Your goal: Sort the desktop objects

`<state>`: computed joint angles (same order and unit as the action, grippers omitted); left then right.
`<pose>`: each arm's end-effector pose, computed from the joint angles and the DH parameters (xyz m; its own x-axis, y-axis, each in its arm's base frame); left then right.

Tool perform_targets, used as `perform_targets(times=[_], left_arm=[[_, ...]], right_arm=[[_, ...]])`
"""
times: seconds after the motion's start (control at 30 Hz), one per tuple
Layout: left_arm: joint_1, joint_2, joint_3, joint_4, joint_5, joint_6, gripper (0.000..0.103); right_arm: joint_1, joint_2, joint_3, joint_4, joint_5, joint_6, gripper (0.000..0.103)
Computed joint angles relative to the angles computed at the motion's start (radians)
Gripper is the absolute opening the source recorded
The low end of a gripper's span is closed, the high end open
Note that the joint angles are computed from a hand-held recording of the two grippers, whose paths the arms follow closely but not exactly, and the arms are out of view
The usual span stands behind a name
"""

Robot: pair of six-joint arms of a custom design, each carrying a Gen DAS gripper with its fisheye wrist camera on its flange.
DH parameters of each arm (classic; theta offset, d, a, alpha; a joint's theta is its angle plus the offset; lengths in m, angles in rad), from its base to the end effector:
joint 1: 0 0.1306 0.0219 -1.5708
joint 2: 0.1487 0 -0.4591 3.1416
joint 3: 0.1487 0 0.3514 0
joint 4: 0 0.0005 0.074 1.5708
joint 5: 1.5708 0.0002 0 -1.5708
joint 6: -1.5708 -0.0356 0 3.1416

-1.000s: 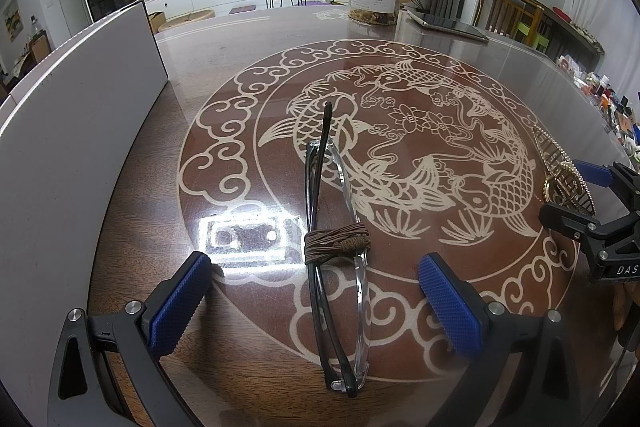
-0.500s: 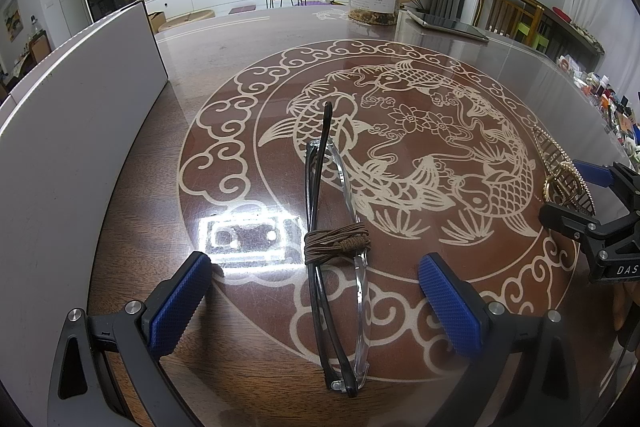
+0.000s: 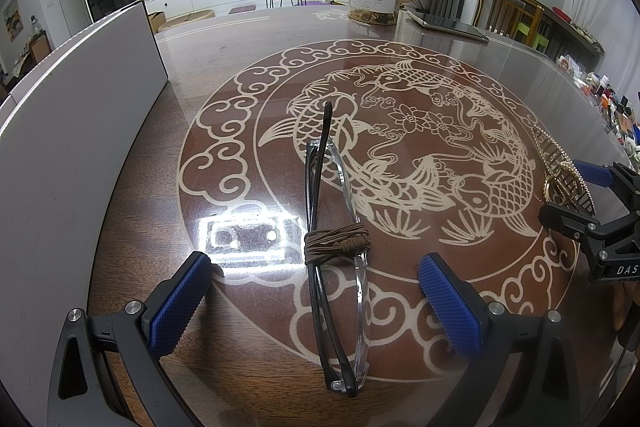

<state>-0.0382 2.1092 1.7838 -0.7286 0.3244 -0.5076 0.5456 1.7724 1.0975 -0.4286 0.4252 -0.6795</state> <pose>0.6982 -0.0385 0.2794 -0.6651 0.4865 -0.5665 0.5915 0.8063 -0.0020 0.4366 0.2473 0.2471 -0.7909 0.1896 -0.5818 0.2354 0.9719 -0.0034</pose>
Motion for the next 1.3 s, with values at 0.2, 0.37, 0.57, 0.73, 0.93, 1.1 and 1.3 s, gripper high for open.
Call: perform_targets(times=[0.2,0.37,0.57,0.73,0.93,1.1,1.3], left_arm=[[0.001,-0.001,0.000,-0.001,0.000,-0.001,0.103],[0.000,0.000,0.000,-0.001,0.000,-0.001,0.103],[0.010,-0.026,-0.038,0.052,0.040,-0.017,0.036],[0.030,-0.041,-0.052,0.023,0.066,0.014,0.027],[0.063,-0.074,-0.094,-0.005,0.096,0.011,0.027],[0.079,-0.083,-0.111,-0.019,0.117,0.016,0.027],[0.088,-0.104,-0.134,-0.020,0.127,-0.011,0.027]], right_arm=[[0.000,0.000,0.000,0.000,0.000,0.000,0.103],[0.000,0.000,0.000,0.000,0.000,0.000,0.103],[0.001,0.000,0.000,0.000,0.000,-0.001,0.103],[0.000,-0.003,-0.004,0.007,-0.003,-0.001,0.103],[-0.053,-0.083,-0.085,0.077,-0.147,-0.094,0.103],[-0.040,-0.063,-0.030,0.003,-0.159,-0.054,0.103],[-0.017,-0.017,0.036,-0.051,-0.104,0.020,0.045]])
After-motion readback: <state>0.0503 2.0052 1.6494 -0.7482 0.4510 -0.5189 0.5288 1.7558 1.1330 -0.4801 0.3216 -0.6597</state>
